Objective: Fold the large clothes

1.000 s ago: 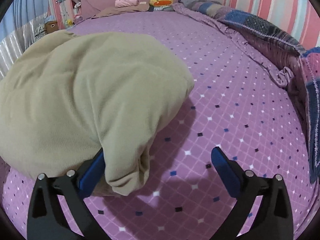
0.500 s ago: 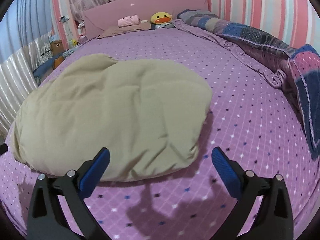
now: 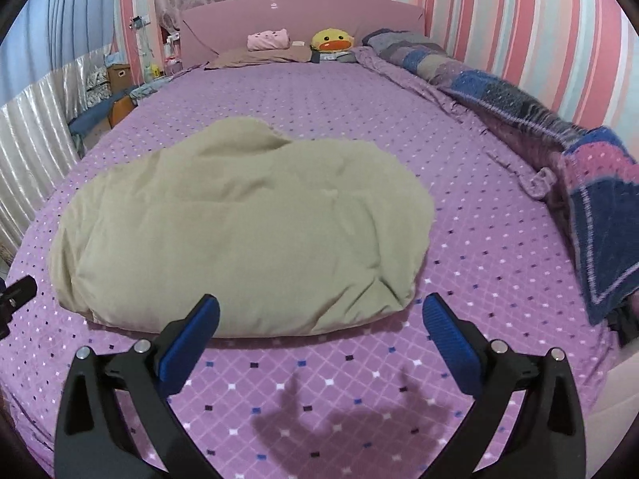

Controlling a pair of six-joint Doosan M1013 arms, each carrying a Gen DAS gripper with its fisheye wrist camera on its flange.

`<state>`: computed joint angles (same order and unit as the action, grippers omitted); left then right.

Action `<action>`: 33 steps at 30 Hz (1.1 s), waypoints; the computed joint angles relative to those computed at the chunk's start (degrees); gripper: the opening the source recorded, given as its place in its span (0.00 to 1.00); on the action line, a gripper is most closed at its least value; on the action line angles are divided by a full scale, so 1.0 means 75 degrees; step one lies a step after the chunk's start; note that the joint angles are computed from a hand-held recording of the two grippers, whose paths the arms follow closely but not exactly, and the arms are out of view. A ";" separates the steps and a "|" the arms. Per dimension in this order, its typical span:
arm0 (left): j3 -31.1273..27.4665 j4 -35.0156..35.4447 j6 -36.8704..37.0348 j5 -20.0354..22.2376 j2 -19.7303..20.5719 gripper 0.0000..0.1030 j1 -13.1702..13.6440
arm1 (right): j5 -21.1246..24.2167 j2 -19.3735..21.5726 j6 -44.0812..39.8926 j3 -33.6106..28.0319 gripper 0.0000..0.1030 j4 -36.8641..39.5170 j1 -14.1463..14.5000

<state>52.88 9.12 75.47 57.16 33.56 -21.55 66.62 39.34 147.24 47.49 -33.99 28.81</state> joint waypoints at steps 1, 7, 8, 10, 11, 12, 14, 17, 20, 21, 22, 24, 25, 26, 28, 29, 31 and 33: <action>0.0032 -0.0172 0.0000 -0.0099 -0.0080 0.97 0.0021 | -0.0036 -0.0057 0.0026 0.0006 0.98 -0.0118 0.0051; 0.0115 -0.0072 -0.0215 -0.0354 -0.0323 0.97 -0.0063 | 0.0128 -0.0118 0.0047 -0.0344 0.98 -0.0294 0.0223; 0.0111 -0.0053 -0.0204 -0.0366 -0.0352 0.97 -0.0075 | 0.0134 -0.0133 0.0065 -0.0389 0.98 -0.0293 0.0234; 0.0118 0.0083 -0.0195 -0.0384 -0.0412 0.97 -0.0103 | 0.0079 -0.0166 0.0044 -0.0448 0.98 -0.0266 0.0250; 0.0124 0.0119 -0.0172 -0.0396 -0.0437 0.97 -0.0115 | 0.0055 -0.0185 0.0018 -0.0478 0.98 -0.0254 0.0254; 0.0035 0.0120 -0.0127 -0.0362 -0.0403 0.97 -0.0109 | 0.0068 -0.0191 -0.0008 -0.0519 0.98 -0.0224 0.0251; 0.0034 0.0249 -0.0141 -0.0399 -0.0440 0.97 -0.0139 | 0.0099 -0.0195 -0.0023 -0.0587 0.98 -0.0161 0.0244; 0.0051 0.0545 -0.0226 -0.0467 -0.0492 0.97 -0.0202 | 0.0148 -0.0227 0.0008 -0.0650 0.98 -0.0064 0.0216; 0.0035 0.0621 -0.0163 -0.0465 -0.0527 0.97 -0.0230 | 0.0268 -0.0220 0.0073 -0.0747 0.98 -0.0138 0.0226; 0.0020 0.0631 -0.0141 -0.0440 -0.0531 0.97 -0.0235 | 0.0303 -0.0214 0.0078 -0.0777 0.98 -0.0189 0.0239; 0.0007 0.0665 -0.0139 -0.0416 -0.0543 0.97 -0.0246 | 0.0346 -0.0198 0.0073 -0.0825 0.98 -0.0248 0.0256; 0.0016 0.0669 -0.0096 -0.0433 -0.0577 0.97 -0.0255 | 0.0477 -0.0148 0.0054 -0.0943 0.98 -0.0317 0.0283; 0.0008 0.0682 -0.0079 -0.0424 -0.0585 0.97 -0.0252 | 0.0503 -0.0142 0.0038 -0.0972 0.98 -0.0288 0.0277; 0.0013 0.0700 -0.0084 -0.0432 -0.0592 0.97 -0.0250 | 0.0517 -0.0141 0.0035 -0.1000 0.98 -0.0232 0.0269; 0.0028 0.0760 -0.0115 -0.0448 -0.0619 0.97 -0.0249 | 0.0463 -0.0164 0.0065 -0.0987 0.98 -0.0165 0.0262; 0.0028 0.0751 -0.0101 -0.0441 -0.0628 0.97 -0.0247 | 0.0490 -0.0160 0.0068 -0.1006 0.98 -0.0185 0.0266; 0.0014 0.0633 -0.0036 -0.0403 -0.0631 0.97 -0.0217 | 0.0513 -0.0154 0.0042 -0.1028 0.98 -0.0236 0.0273; 0.0008 0.0607 -0.0079 -0.0373 -0.0631 0.97 -0.0201 | 0.0520 -0.0153 0.0020 -0.1052 0.98 -0.0263 0.0283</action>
